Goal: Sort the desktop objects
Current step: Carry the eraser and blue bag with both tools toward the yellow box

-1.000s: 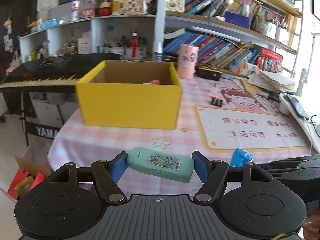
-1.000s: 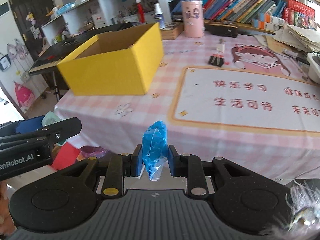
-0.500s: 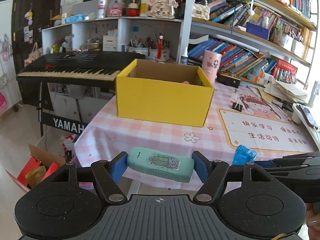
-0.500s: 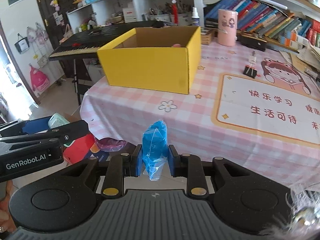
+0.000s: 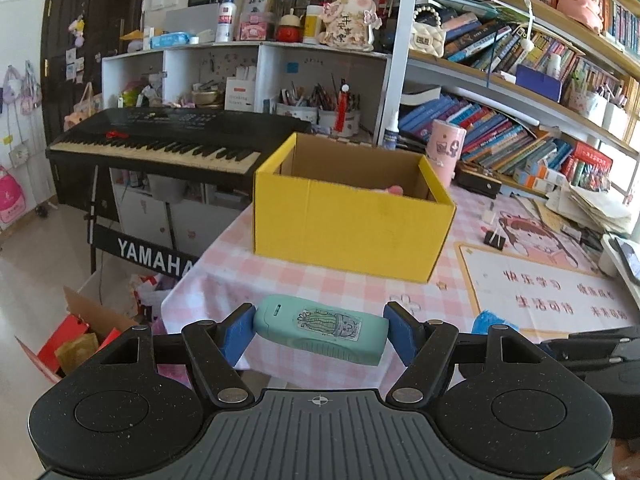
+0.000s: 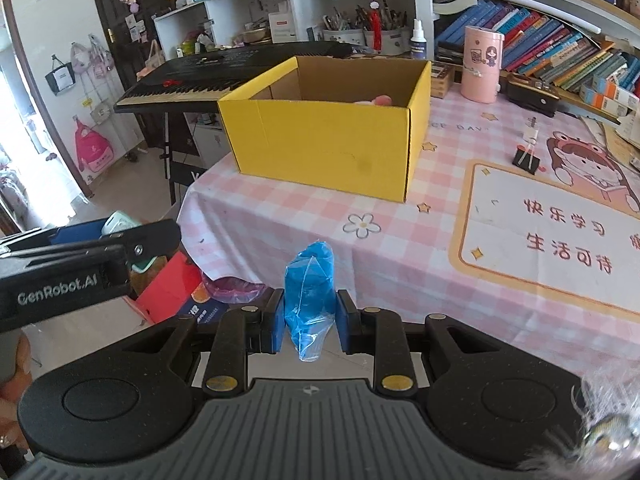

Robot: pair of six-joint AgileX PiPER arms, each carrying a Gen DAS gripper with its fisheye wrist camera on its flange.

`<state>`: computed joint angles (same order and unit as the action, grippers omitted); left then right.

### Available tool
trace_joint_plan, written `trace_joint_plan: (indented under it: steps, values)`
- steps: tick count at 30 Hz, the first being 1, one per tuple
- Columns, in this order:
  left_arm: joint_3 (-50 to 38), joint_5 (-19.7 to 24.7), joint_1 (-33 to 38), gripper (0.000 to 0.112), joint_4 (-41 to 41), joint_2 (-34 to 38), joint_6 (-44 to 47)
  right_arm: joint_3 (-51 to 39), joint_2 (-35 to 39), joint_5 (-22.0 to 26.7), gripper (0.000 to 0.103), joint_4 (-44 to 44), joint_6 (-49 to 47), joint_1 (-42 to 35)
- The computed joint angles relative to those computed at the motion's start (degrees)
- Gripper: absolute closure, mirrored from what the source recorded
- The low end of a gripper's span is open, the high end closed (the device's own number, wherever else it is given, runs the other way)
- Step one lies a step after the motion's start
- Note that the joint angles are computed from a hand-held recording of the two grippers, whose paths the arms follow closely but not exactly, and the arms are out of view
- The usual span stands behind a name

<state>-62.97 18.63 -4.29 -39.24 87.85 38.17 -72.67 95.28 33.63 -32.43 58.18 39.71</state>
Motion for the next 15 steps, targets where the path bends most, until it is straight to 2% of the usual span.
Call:
trace_joint_plan:
  steps: [3, 8, 12, 15]
  values:
    - [-3.8, -1.0, -1.4, 0.041, 3.9, 2.5, -4.4, -0.9, 0.6, -2.0, 0.079, 1.4, -2.9, -1.7]
    - [-13.7, -2.2, -4.3, 0.041, 16.2, 8.8, -17.3, -5.2, 3.1, -5.6, 0.079, 4.7, -9.9, -6.5]
    - [-23.8, -1.0, -6.3, 0.041, 27.9, 15.3, -29.4, -11.6, 6.1, -8.1, 0.079, 12.5, -20.6, -11.6]
    - [-33.1, 1.4, -7.7, 0.041, 34.9, 21.1, -36.0, -18.5, 9.8, -8.6, 0.079, 20.7, -30.5, -15.4]
